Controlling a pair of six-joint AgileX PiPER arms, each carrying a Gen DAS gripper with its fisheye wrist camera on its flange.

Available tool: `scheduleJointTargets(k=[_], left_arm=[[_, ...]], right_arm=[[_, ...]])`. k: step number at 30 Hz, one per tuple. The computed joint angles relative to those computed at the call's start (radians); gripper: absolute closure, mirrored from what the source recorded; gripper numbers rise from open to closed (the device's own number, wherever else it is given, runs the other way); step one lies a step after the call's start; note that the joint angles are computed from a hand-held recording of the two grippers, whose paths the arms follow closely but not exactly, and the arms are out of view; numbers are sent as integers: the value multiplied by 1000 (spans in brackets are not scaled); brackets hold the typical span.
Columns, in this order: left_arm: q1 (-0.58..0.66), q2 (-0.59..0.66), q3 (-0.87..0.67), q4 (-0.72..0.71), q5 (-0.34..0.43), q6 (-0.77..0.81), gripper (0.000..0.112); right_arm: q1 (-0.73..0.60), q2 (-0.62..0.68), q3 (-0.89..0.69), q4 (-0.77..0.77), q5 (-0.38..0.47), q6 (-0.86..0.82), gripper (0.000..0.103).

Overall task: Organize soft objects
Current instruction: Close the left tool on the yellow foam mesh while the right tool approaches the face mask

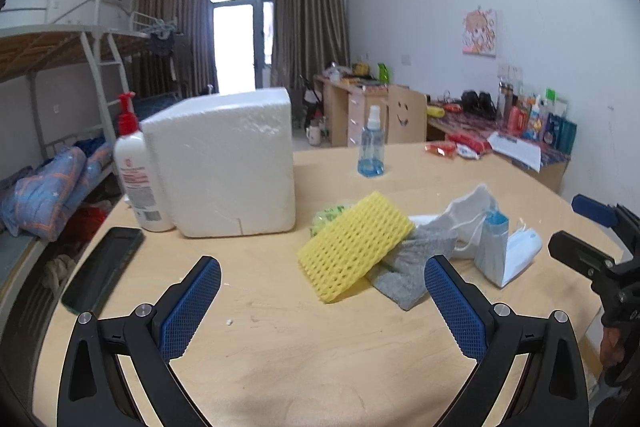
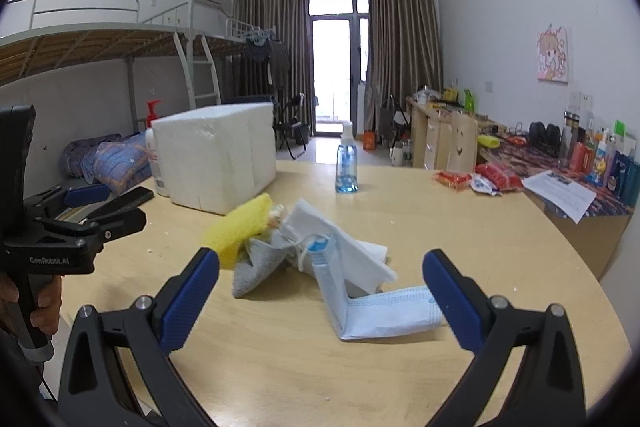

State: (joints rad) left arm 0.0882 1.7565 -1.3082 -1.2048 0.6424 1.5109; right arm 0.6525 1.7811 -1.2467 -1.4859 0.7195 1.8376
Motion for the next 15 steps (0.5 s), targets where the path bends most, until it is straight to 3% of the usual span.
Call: scheduleJointTargets(k=[7, 12, 15], left_arm=[[-63, 100, -148, 218, 43, -139, 10], [-114, 169, -250, 359, 32, -206, 10], [-130, 224, -337, 435, 88, -256, 15]], right_arm=[[-50, 25, -21, 102, -29, -69, 0], [-82, 34, -22, 142, -50, -93, 0], [-103, 47, -26, 189, -54, -124, 0]])
